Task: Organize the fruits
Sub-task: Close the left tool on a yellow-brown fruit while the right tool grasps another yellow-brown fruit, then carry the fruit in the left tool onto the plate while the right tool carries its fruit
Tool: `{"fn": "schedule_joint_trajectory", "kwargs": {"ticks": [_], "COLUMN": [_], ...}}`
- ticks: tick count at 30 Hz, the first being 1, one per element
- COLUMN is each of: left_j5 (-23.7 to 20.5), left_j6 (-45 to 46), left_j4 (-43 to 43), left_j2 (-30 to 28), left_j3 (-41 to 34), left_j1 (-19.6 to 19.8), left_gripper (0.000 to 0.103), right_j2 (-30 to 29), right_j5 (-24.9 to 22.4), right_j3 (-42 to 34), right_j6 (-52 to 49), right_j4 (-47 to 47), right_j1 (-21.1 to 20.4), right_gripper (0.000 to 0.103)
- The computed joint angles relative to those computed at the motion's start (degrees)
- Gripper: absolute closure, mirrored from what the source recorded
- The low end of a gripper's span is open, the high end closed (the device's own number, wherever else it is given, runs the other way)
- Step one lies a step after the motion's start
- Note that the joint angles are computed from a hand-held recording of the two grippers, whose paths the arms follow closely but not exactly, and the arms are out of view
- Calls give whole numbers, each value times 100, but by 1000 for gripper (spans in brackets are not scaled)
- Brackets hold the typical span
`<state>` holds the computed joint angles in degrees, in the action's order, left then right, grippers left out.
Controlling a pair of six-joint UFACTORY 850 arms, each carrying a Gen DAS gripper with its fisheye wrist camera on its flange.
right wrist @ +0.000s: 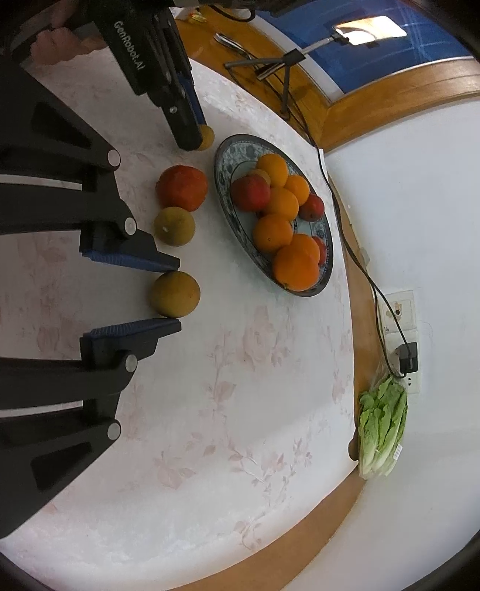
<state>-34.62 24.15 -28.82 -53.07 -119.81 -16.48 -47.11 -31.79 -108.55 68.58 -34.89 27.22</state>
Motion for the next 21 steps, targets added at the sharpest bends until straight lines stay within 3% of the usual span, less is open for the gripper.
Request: {"fn": "schedule_joint_trajectory", "kwargs": {"ticks": [14,21], "left_j5": [28,-167], "left_j6": [-81,-403], "left_j4": [36,408], "left_j2": [9,-232], "left_j3": [-154,-648], "left_j1": [99,131], "left_gripper": [76,76], "right_j2": [127,174], "right_j5": [194,237], "right_j3": [137,17], "right_j6": [-175,-387], "right_j4": [241,298], "right_j1": [-46,-43], "right_gripper": [76,76]}}
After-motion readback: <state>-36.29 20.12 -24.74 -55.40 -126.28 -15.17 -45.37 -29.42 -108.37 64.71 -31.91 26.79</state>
